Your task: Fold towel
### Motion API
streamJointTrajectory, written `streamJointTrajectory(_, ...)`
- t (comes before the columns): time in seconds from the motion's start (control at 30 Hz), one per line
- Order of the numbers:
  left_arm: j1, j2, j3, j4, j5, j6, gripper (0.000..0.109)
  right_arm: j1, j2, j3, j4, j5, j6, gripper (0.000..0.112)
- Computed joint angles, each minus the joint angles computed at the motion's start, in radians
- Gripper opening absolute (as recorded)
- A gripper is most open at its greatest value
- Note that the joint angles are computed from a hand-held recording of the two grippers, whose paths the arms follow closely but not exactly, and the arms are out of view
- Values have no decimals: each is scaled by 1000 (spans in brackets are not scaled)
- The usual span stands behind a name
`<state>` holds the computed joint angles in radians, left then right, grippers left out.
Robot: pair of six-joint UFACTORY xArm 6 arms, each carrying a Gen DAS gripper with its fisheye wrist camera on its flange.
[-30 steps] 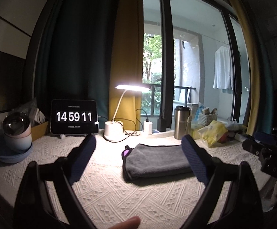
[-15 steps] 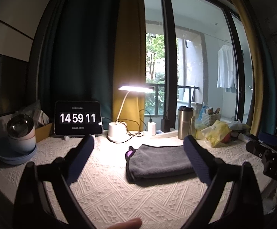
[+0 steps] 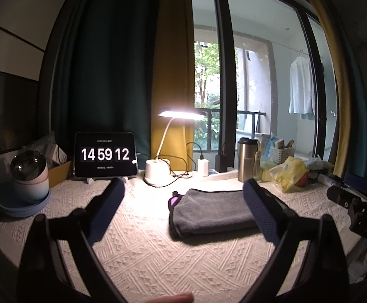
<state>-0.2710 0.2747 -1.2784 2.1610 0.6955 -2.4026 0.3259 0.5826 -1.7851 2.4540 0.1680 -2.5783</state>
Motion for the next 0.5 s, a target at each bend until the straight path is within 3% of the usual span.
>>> streamJointTrajectory(0.5,-4,-2,1,3,3,1,96,-4,-4,3,36,1,-33,65)
